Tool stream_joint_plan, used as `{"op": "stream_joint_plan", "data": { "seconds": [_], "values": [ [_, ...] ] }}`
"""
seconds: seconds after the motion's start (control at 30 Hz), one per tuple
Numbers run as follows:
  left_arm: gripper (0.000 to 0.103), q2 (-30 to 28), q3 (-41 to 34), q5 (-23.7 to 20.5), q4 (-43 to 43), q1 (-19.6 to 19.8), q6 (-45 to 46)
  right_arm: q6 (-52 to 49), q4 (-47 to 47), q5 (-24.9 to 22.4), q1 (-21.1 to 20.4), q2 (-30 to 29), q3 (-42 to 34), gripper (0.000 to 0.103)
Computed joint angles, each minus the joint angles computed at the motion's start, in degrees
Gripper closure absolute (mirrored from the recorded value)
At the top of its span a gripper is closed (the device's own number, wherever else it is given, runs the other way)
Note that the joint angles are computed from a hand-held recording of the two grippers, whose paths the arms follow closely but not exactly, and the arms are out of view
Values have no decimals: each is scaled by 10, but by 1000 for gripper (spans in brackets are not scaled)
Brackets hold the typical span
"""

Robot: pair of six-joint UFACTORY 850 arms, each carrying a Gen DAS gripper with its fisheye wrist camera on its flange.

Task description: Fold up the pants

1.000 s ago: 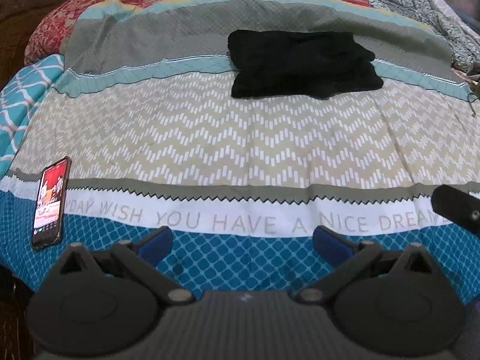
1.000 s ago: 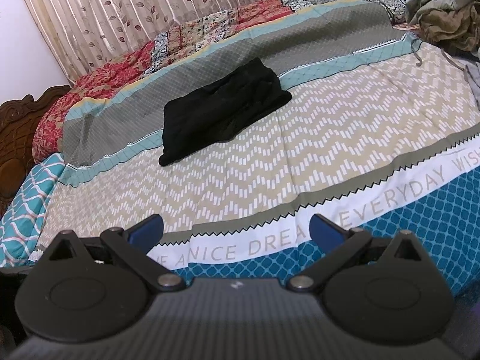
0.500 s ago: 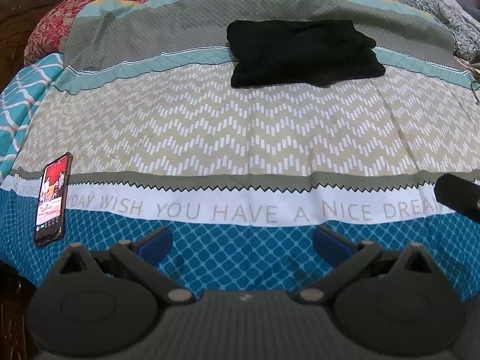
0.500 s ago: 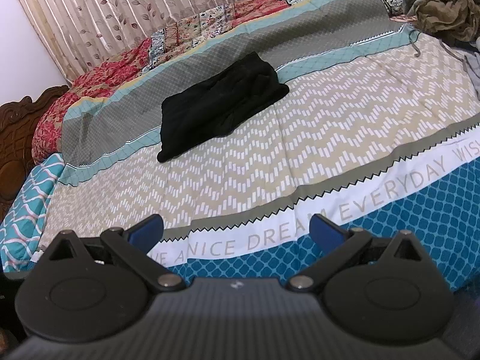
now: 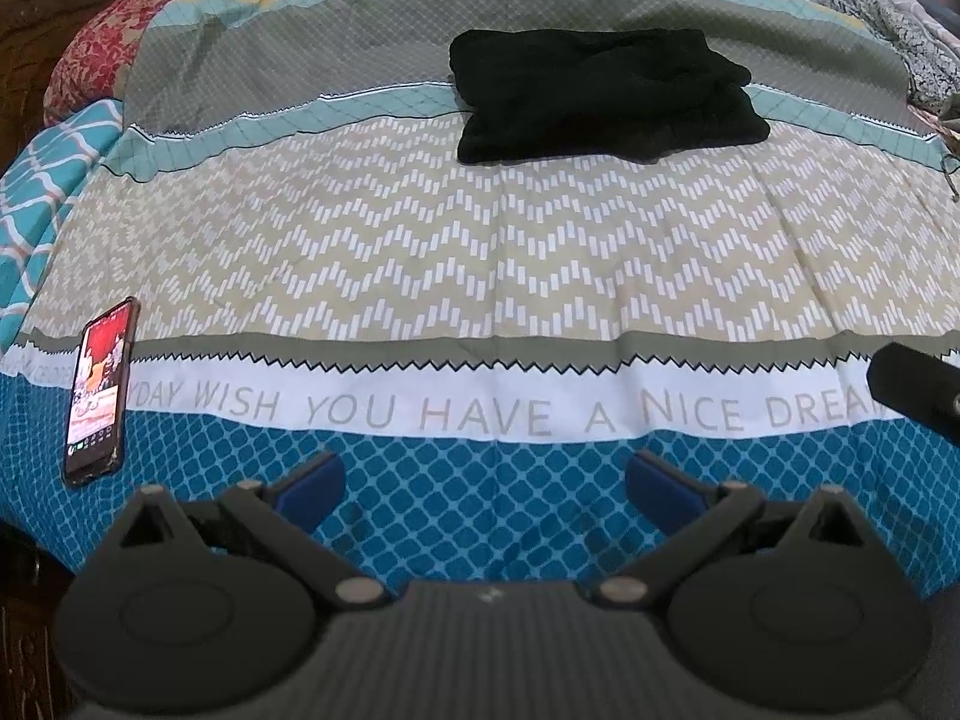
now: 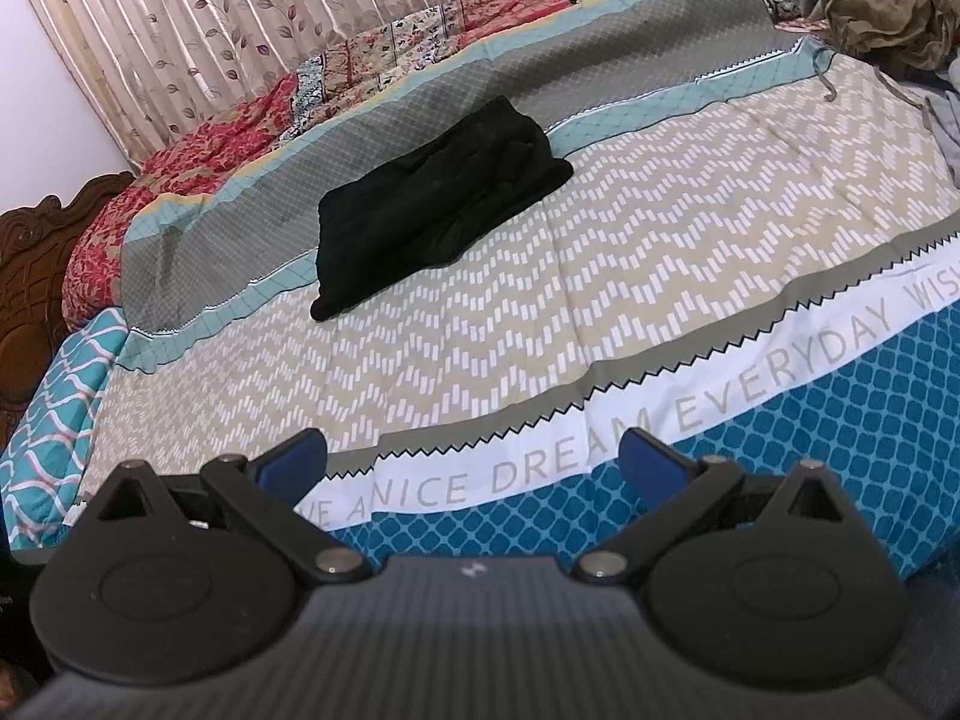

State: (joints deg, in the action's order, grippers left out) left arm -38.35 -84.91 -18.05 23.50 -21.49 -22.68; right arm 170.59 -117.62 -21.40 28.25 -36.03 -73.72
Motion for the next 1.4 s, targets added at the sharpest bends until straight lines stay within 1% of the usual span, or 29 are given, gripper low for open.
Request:
{"op": "stream_joint_plan", "data": {
  "seconds": [0.53, 1.07, 1.4],
  "values": [
    [0, -4, -6, -8, -36, -1, 39, 1, -1, 1, -1, 0, 0, 0],
    [0, -7, -10, -13, -47, -2, 49, 0, -1, 1, -1, 0, 0, 0],
    [0, -11, -15, -16, -77, -1, 80, 0, 0, 4, -2, -2, -1, 0]
  ]
}}
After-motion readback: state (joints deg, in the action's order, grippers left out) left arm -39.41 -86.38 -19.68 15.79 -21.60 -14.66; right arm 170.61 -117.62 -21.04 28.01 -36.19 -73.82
